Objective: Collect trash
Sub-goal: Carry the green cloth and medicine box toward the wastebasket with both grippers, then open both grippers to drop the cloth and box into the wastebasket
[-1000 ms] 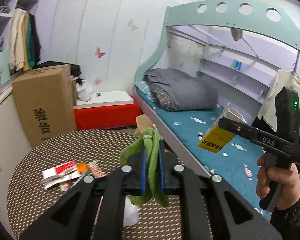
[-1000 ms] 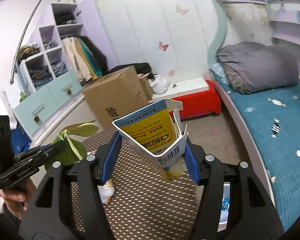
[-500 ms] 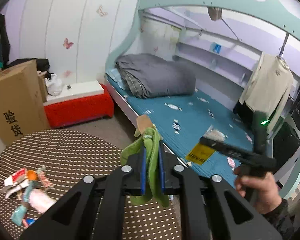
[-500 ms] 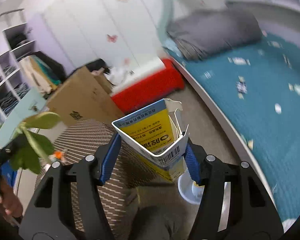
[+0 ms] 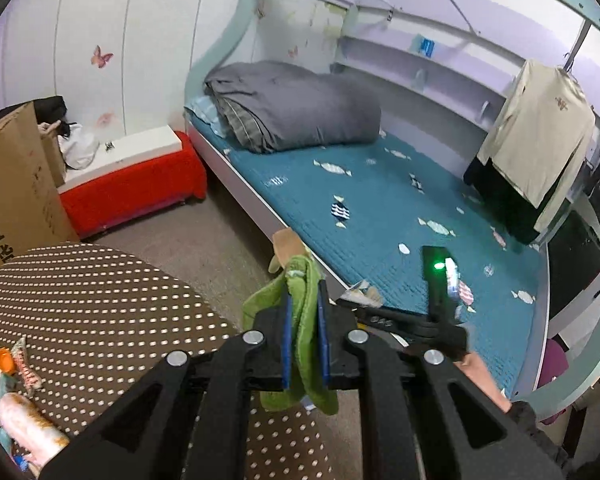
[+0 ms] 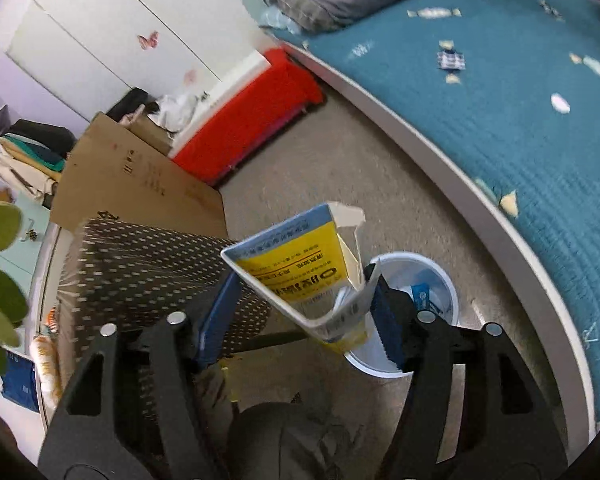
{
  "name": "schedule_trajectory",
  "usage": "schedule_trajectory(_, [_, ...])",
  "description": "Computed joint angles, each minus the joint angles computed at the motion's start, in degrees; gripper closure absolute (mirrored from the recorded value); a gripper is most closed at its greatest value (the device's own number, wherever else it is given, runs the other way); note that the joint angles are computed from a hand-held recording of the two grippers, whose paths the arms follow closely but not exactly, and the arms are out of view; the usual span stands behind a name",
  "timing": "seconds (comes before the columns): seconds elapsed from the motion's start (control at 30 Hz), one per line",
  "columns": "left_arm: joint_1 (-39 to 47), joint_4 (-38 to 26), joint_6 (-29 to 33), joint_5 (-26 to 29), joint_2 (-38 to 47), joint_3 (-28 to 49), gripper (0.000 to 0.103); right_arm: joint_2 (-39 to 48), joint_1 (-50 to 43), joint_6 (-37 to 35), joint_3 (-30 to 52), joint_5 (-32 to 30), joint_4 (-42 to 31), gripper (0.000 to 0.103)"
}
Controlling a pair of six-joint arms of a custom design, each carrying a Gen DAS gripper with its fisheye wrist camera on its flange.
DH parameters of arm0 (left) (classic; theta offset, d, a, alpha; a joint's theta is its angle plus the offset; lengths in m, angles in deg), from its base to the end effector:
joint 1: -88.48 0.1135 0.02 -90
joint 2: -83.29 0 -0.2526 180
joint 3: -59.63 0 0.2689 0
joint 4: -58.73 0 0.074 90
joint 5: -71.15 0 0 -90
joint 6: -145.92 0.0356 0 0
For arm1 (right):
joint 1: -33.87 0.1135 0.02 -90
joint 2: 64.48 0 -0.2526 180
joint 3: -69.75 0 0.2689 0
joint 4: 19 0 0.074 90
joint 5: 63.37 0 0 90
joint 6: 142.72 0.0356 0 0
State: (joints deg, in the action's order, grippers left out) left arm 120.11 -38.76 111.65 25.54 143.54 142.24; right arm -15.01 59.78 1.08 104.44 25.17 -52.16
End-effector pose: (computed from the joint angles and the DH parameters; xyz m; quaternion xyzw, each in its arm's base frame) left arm 0.1568 0.0673 0.3390 0.2395 0.8877 -0.1882 0.3453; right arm 0.1698 0.0835 0.1555 0.2205 0.9069 0.2391 0.2678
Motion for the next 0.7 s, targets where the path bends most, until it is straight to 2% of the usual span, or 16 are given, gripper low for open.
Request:
schedule_trajectory(0.03, [-2.0, 1.6, -2.1, -0.9, -0.7, -1.0, 0.093, 1.9, -1.7, 0.3, -1.3, -1.9, 2.5, 0.021])
schedule_trajectory(0.1, [-6.8, 5.5, -6.6, -3.1, -1.9, -3.2, 0.093, 2.1, -4.1, 1.5, -3.7, -3.1, 4.3, 0.017])
schedule_trajectory(0.2, [-13.2, 10.1, -12.2, -6.5, -2.8, -5.9, 0.093, -4.6, -6.1, 2.5, -6.6, -3.6, 2.2, 0.015])
schedule_trajectory(0.37, [-24.9, 17.9, -21.3, -13.7, -0.8, -10.0, 0.093, -19.6, -8.7, 1.3, -7.2, -2.6, -10.3, 0.014])
schedule_trajectory(0.43, [-31.0, 21.6, -25.5, -18.7, 1.1, -11.8, 0.093, -25.8, -9.7, 0.3, -6.4, -1.9, -16.3, 0.013])
schedule_trajectory(0.57, [-38.4, 26.2, -29.8, -25.1, 6.3, -13.2, 0.092, -31.5, -11.5, -1.3, -4.2, -1.3, -22.9, 0.012])
schedule_trajectory(0.63, [-40.8, 27.5, -31.3, -26.6, 9.7, -13.0, 0.09, -32.7, -11.9, -1.7, -3.4, -1.2, -24.4, 0.012])
schedule_trajectory(0.7, [-41.9, 29.0, -31.8, -27.9, 11.3, -13.3, 0.084, -33.4, -11.8, -2.3, -2.3, -0.7, -25.8, 0.012])
